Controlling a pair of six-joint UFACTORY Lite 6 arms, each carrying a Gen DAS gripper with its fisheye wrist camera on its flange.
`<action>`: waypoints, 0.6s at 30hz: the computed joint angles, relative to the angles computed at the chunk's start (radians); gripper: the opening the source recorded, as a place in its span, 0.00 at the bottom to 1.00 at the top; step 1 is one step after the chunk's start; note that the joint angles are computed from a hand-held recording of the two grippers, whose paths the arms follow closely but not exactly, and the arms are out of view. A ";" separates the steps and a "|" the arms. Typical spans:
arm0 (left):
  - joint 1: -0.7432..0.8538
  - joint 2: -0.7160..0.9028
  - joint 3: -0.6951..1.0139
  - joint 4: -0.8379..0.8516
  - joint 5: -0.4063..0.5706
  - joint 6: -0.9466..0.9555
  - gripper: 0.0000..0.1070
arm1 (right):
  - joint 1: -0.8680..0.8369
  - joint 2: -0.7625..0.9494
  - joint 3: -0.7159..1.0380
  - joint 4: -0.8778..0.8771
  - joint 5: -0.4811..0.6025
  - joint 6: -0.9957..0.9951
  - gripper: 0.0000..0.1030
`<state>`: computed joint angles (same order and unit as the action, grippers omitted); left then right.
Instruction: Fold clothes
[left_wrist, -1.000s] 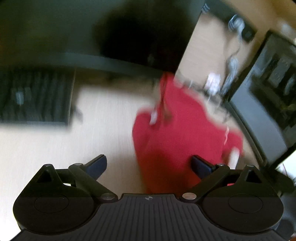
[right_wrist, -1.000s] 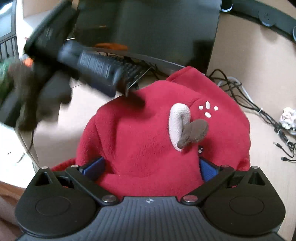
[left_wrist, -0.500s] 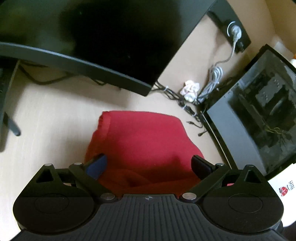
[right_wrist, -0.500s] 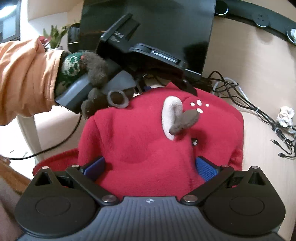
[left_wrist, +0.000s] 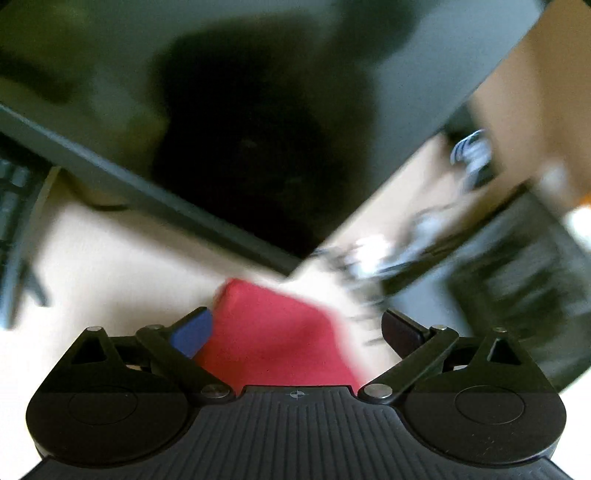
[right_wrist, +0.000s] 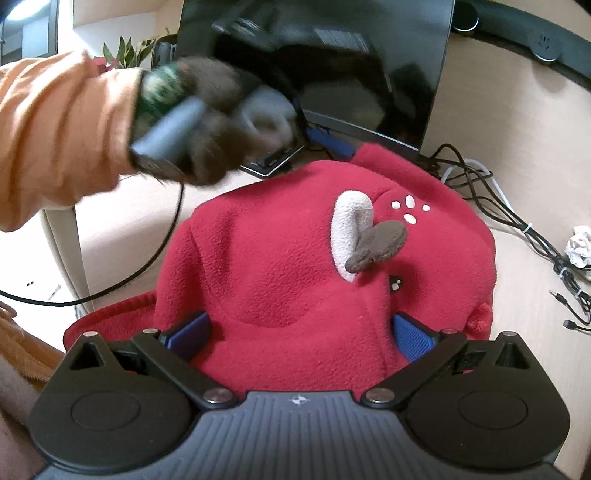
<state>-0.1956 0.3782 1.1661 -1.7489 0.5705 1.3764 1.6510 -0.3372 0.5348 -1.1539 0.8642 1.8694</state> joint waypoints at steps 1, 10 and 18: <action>-0.032 0.035 0.035 0.068 -0.089 -0.070 0.94 | -0.002 -0.001 -0.003 -0.003 -0.001 0.003 1.00; 0.034 -0.313 -0.199 0.211 -0.086 -0.100 0.94 | 0.066 -0.240 -0.010 0.076 0.190 -0.073 1.00; -0.078 -0.721 -0.605 0.633 -0.137 -0.379 0.94 | -0.173 -0.366 -0.201 0.203 -0.005 -0.139 1.00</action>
